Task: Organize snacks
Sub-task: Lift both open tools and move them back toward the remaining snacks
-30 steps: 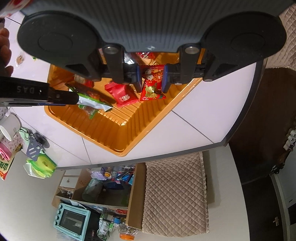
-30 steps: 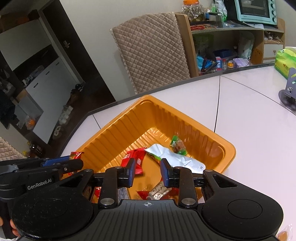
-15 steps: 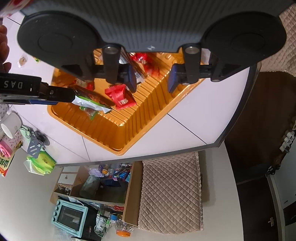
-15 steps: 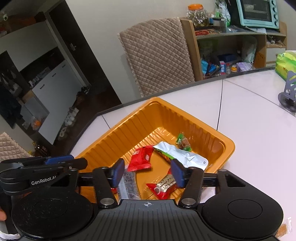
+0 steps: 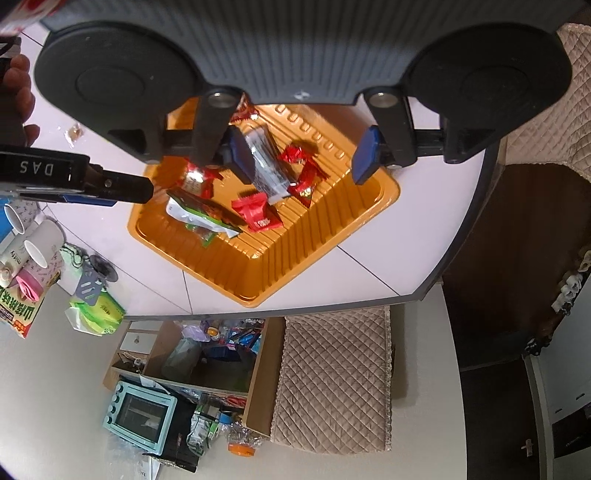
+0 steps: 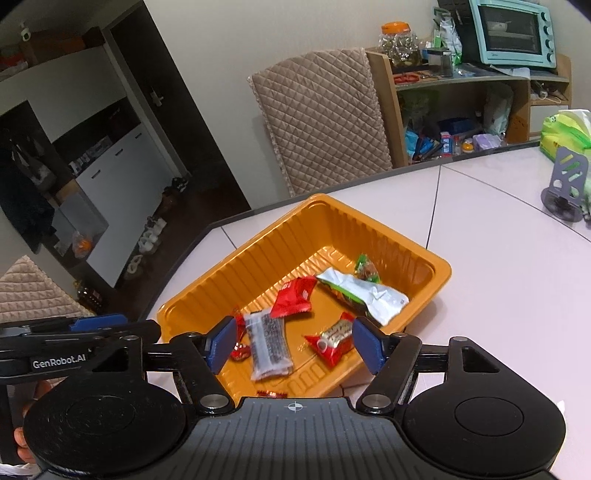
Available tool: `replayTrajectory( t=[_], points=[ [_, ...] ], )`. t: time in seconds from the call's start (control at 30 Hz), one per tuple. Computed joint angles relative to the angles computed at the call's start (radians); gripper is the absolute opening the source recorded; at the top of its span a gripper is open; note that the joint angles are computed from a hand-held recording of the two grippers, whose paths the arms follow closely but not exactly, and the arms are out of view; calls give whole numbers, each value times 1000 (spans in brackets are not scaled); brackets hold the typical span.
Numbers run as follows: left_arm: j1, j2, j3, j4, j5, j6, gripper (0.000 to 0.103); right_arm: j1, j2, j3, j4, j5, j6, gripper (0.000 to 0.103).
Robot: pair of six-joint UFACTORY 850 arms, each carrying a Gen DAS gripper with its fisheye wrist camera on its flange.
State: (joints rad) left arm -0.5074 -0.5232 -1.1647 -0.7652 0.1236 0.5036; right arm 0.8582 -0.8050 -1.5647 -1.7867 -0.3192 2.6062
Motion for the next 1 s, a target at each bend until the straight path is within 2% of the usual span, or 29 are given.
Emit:
replayTrajectory(
  t=[0.17,0.4,0.6,1.0],
  points=[
    [-24,52,54,-176,9,160,61,25,43,60,-10,-36,37,71],
    [-61,121,131,-109,22,59,62,62,106,149,-25,-79,87,72],
    [-104,161,174,-169,18,105,62,96,158,224,5,-116,97,72],
    [-183,207,238,-116,11,19,64,163,264,390,44,-165,185,73]
  ],
)
